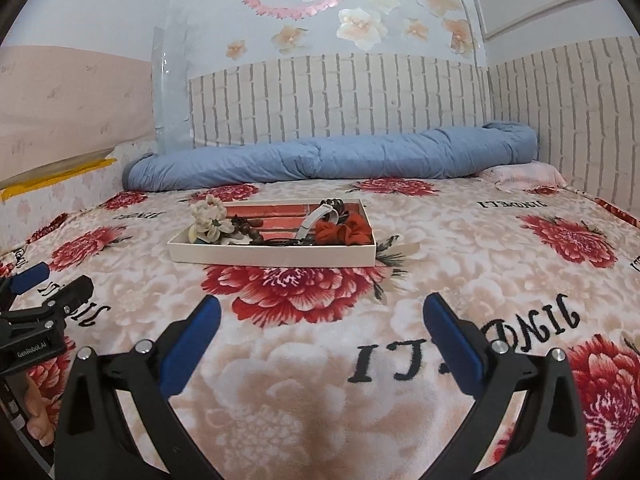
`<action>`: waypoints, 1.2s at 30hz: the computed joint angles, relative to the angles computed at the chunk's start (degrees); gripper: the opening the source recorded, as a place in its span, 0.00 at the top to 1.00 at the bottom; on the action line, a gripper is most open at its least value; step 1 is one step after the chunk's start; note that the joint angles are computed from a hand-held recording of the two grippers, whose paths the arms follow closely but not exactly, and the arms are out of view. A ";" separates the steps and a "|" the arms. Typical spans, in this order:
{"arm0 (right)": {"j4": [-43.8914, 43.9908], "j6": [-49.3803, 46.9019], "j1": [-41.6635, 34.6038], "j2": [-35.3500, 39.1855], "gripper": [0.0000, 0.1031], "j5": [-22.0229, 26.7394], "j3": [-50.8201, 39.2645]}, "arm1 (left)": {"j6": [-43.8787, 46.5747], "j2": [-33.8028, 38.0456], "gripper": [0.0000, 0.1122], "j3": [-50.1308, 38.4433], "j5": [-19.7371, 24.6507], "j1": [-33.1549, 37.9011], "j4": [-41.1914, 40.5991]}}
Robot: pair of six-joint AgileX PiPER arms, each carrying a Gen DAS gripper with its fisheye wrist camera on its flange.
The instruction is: Organize jewelry
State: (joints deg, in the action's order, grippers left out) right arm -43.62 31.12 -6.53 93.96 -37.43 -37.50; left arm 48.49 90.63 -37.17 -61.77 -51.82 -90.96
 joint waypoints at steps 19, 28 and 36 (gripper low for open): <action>3.06 -3.67 1.19 -0.65 0.04 0.03 1.01 | 0.59 -0.03 0.13 -0.30 0.58 0.34 -0.40; 3.18 -3.81 1.20 -0.65 0.04 0.02 1.04 | 0.27 0.01 0.13 -0.03 0.99 0.82 -0.07; 2.96 -3.65 1.05 -0.81 0.04 0.08 1.13 | -0.32 0.21 0.13 0.21 1.18 1.16 0.61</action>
